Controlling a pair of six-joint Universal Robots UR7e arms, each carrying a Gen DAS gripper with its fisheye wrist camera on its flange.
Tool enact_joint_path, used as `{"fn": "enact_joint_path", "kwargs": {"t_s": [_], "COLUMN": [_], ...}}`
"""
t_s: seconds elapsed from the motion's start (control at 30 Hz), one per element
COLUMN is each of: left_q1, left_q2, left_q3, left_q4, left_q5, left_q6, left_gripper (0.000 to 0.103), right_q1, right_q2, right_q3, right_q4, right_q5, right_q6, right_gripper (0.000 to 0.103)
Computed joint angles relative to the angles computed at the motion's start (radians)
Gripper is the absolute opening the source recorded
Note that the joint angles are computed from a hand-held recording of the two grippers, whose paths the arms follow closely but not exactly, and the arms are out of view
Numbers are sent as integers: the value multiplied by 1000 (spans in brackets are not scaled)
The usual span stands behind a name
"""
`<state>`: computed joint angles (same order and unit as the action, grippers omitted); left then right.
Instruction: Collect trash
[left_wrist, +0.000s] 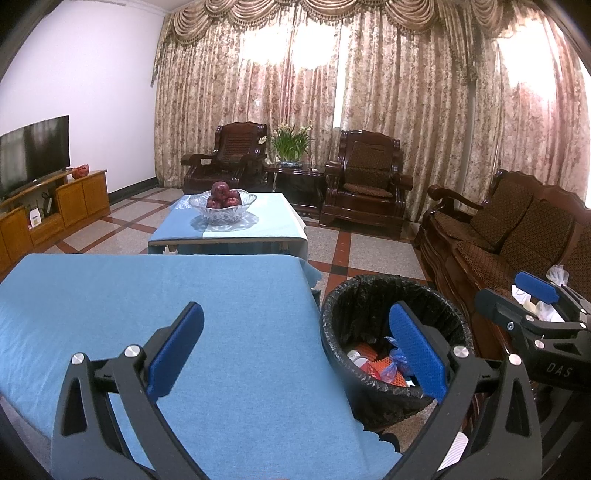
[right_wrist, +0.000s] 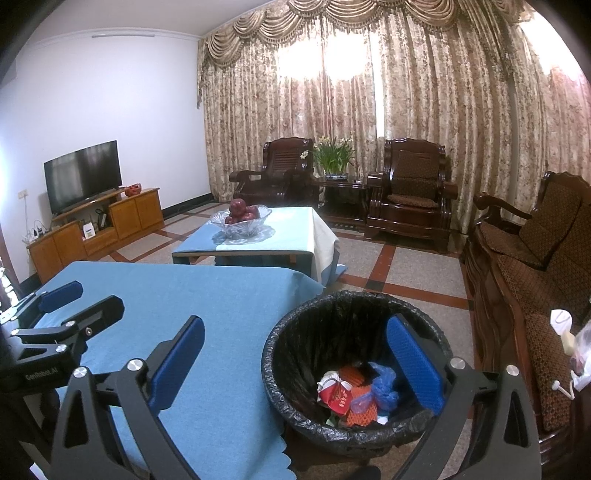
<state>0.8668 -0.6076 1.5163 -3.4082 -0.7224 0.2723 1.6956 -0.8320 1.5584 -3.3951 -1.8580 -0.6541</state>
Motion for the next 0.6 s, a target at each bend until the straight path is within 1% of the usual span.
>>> {"fn": "enact_joint_path", "kwargs": {"t_s": [0.6], "left_q1": [0], "left_q2": [-15], "left_q3": [19], "left_q4": [9], "left_q5": [3], "left_q6": [-11], "left_gripper": [98], "right_q1": [3], "right_q2": [-3], "right_q3": [2], "right_q4": [4], "right_q5": [-4], "right_q6": [2], "right_gripper": [97]}}
